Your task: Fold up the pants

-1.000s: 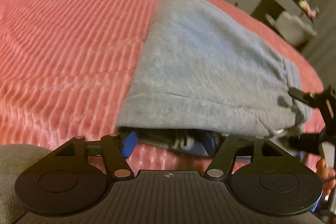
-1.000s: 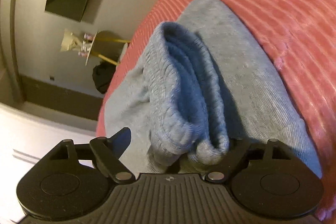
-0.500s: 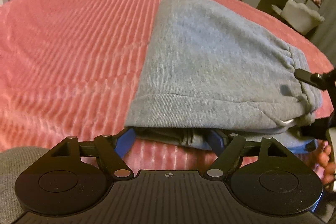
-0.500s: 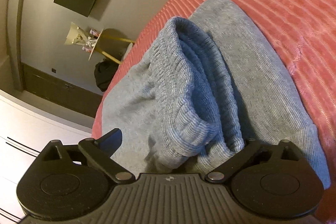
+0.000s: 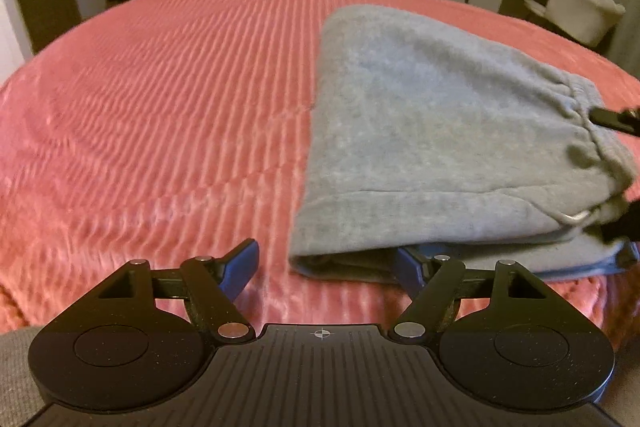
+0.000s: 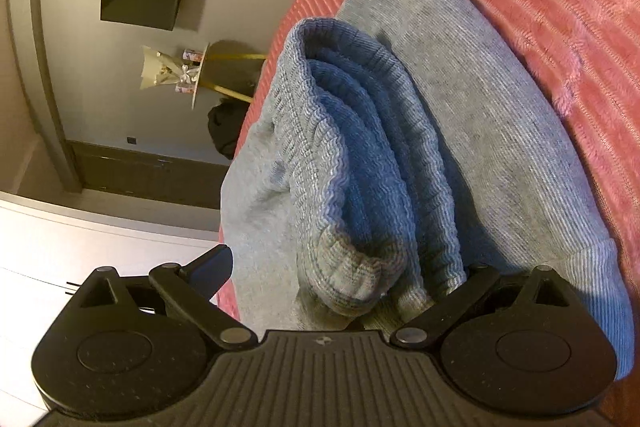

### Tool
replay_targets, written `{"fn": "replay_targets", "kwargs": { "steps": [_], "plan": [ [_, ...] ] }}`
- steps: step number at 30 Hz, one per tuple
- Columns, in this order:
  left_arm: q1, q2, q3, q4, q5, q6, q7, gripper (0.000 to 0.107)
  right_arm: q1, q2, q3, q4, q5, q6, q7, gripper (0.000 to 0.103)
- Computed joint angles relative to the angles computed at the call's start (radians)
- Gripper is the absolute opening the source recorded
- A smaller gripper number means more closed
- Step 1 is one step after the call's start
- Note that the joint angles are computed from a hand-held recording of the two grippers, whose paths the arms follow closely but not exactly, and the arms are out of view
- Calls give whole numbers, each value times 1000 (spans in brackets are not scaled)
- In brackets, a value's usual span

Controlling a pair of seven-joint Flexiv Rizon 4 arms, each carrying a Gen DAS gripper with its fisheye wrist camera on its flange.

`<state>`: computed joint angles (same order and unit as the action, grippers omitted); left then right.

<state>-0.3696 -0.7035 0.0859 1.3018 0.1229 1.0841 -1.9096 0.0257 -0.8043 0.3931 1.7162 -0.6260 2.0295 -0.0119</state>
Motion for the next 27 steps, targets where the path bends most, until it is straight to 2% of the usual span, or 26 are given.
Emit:
{"fn": "replay_targets", "kwargs": {
  "steps": [1, 2, 4, 5, 8, 11, 13, 14, 18, 20, 21, 23, 25, 27],
  "plan": [
    [6, -8, -7, -5, -10, -5, 0, 75, 8, 7, -10, 3, 4, -5, -5, 97],
    [12, -14, -14, -9, -19, -13, 7, 72, 18, 20, -23, 13, 11, -19, -11, 90],
    [36, -20, -45, -4, -46, -5, 42, 71, 47, 53, -54, 33, 44, -67, -26, 56],
    [46, -21, -57, 6, -60, 15, 52, 71, 53, 58, -53, 38, 67, -81, -30, 46],
    [53, -33, -61, 7, -98, 28, 48, 71, 59, 67, -45, 37, 107, -94, -59, 46],
    [70, -46, -81, 12, -152, 40, 47, 74, 31, 66, 10, -1, 93, -199, -87, 54],
    [70, -46, -77, 21, -165, 58, 40, 74, 52, 82, -4, -16, 100, -244, -104, 47],
    [64, -45, -68, 26, -162, 69, 35, 74, 92, 108, -48, -15, 130, -251, -122, 44],
    [47, -43, -43, 36, -145, 109, 22, 66, 222, 166, -179, -7, 265, -112, -160, 42],
    [67, -42, -75, 53, -162, 142, 48, 56, 260, 187, -214, -23, 307, -85, -204, 42],
    [71, -42, -82, 55, -169, 146, 62, 56, 274, 196, -226, -36, 321, -87, -224, 42],
    [41, -46, -42, 39, -153, 130, 49, 59, 253, 201, -193, -66, 311, -93, -252, 42],
    [24, -49, -19, 32, -138, 134, 28, 57, 229, 200, -160, -83, 299, -85, -273, 42],
    [44, -45, -52, 51, -150, 171, 45, 41, 219, 204, -148, -84, 300, -67, -288, 42]
  ]
}}
